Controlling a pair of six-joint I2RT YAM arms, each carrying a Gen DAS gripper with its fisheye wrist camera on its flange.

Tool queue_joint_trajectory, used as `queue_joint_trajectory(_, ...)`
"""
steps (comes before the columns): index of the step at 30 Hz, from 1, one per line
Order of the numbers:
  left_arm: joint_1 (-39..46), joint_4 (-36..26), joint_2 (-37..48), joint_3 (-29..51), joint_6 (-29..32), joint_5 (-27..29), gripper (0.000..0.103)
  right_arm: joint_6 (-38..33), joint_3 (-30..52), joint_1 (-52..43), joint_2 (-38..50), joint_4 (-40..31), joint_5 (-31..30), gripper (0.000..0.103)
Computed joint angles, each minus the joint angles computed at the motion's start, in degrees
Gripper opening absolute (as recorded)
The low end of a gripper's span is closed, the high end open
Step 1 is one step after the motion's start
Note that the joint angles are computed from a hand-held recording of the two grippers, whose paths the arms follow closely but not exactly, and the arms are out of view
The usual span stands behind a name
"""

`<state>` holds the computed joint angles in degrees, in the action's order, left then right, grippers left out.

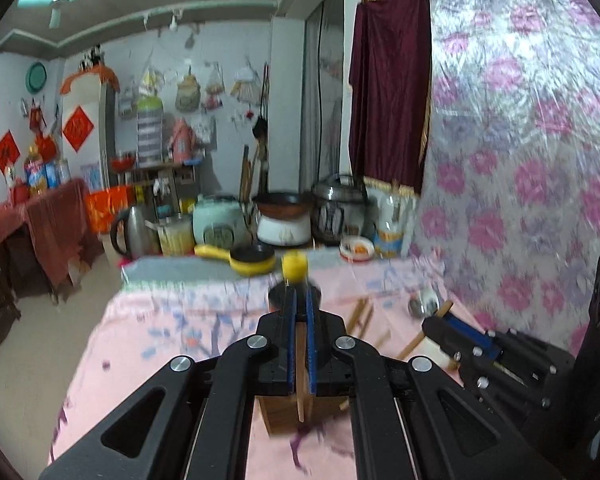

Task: Organize utensils
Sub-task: 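Lift both chopsticks and lower them into the wooden holder, then open both tools over the holder and pull them back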

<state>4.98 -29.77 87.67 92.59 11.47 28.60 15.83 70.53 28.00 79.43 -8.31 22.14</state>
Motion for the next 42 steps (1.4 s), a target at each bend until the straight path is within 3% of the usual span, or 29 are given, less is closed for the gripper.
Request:
queue_joint_trajectory(6, -3.6, 3.7, 5.6, 5.0, -2.2, -5.2, 0.005, -1.0, 6.7, -3.3, 6.5, 0.6, -1.6, 0.006)
queue_joint_trajectory(14, -3.6, 4.6, 14.6, 8.2, -4.0, -6.4, 0.005, 0.1, 11.4, -6.0, 15.2, 1.6, -4.5, 0.007)
queue_joint_trajectory(17, -2.7, 4.9, 16.4, 7.6, -4.5, -6.0, 0.008, 1.0, 10.2, -5.9, 17.0, 2.3, -5.9, 0.012)
queue_joint_trajectory(19, -2.1, 5.0, 17.5, 6.4, -4.8, -5.4, 0.032, 1.8, 9.1, -5.9, 18.6, 2.4, -6.7, 0.021)
queue_joint_trajectory(20, -1.8, 5.8, 17.4, 5.3, -5.3, -5.6, 0.053, 2.3, 8.7, -6.0, 18.9, 2.4, -6.8, 0.034)
queue_joint_trajectory(21, -1.5, 6.7, 17.1, 4.1, -5.6, -5.9, 0.06, 2.8, 7.7, -6.0, 19.0, 2.9, -6.9, 0.044)
queue_joint_trajectory(23, -0.9, 7.3, 16.7, 2.8, -5.0, -6.0, 0.061, 2.8, 5.7, -5.8, 18.2, 4.4, -5.6, 0.059)
queue_joint_trajectory(24, -0.6, 7.3, 16.4, 2.7, -4.9, -5.9, 0.065, 2.5, 4.8, -5.6, 17.8, 5.5, -4.4, 0.069)
queue_joint_trajectory(27, 0.6, 8.6, 14.9, 1.3, -5.8, -5.5, 0.078, 0.8, 2.2, -4.3, 15.5, 8.9, 0.0, 0.083)
queue_joint_trajectory(33, 2.4, 9.2, 10.9, -1.3, -6.9, -5.6, 0.087, -0.7, -1.2, -2.1, 10.8, 11.2, 5.2, 0.094)
queue_joint_trajectory(42, 4.5, 12.6, -0.8, -12.8, -5.2, -6.8, 0.093, -0.9, -7.1, 3.7, 1.7, 11.5, 14.8, 0.096)
